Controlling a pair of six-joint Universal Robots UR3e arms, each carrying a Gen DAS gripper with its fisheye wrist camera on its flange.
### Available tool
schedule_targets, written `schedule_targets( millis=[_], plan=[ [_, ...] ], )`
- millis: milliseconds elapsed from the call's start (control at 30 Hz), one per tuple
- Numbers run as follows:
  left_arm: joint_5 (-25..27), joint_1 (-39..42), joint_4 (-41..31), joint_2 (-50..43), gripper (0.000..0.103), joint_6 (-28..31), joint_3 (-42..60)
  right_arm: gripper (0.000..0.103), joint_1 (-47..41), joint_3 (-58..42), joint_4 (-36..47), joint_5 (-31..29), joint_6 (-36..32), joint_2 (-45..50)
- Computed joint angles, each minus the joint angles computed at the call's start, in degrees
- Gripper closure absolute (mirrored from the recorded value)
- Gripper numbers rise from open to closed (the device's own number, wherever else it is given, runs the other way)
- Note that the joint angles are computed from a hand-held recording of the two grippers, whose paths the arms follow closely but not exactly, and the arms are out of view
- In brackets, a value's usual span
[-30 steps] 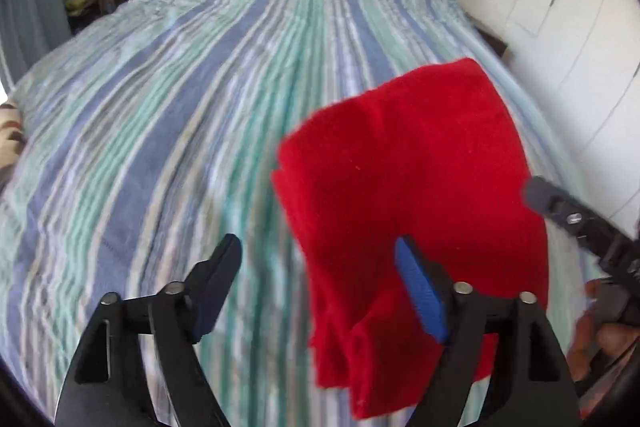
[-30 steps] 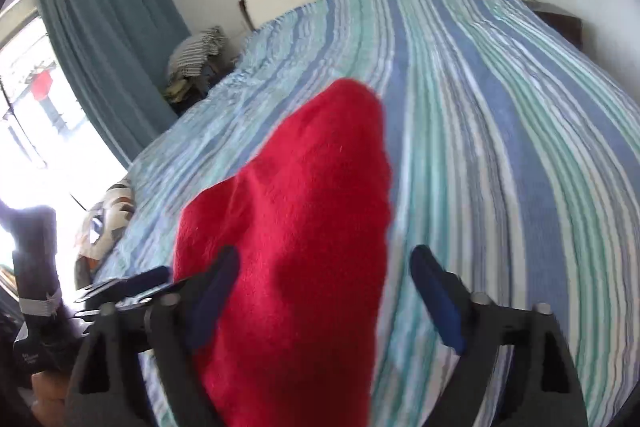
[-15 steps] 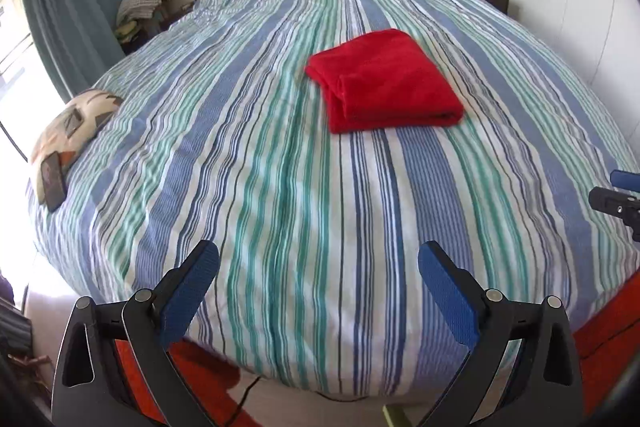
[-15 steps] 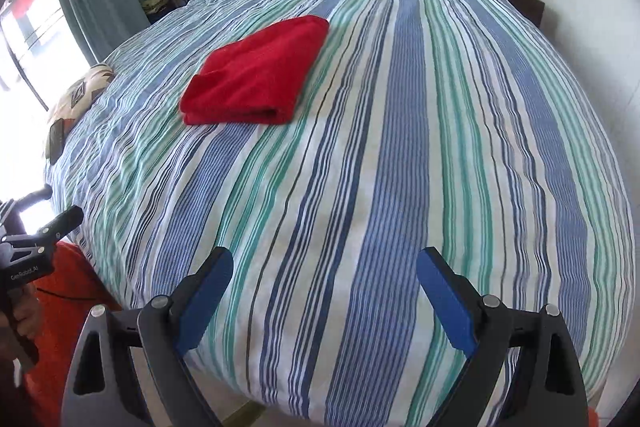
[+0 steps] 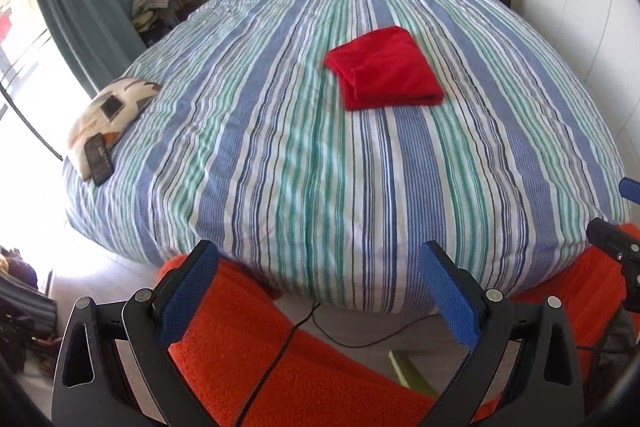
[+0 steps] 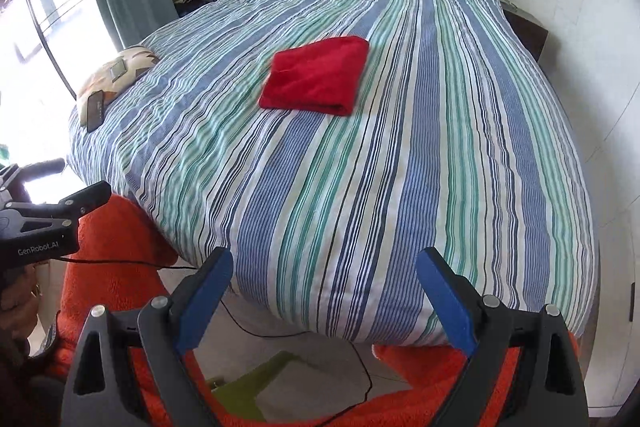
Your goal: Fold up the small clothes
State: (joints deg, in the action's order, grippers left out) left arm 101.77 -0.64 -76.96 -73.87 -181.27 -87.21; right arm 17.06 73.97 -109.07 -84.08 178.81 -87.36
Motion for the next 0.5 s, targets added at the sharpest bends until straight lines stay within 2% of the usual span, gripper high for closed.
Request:
schedule_targets(
  millis=[100,233,500],
  plan=[
    [-2.0,1.7,-2.6,4.0,0.003,1.0,-1.5,0.011,1.7,0.4,1.7,-1.3,-0.1,-2.4],
    [1.9,-0.6,-4.2,5.5,0.003,-0.8,-1.5,0.011,3.8,-0.4,3.0,-4.4,0.7,-3.8],
    [-2.3,3.5,-6.4,8.8,0.003,0.7,-0.6,0.011,5.7,-1.6,3.7,-6.8,1.3,-4.9]
  ],
)
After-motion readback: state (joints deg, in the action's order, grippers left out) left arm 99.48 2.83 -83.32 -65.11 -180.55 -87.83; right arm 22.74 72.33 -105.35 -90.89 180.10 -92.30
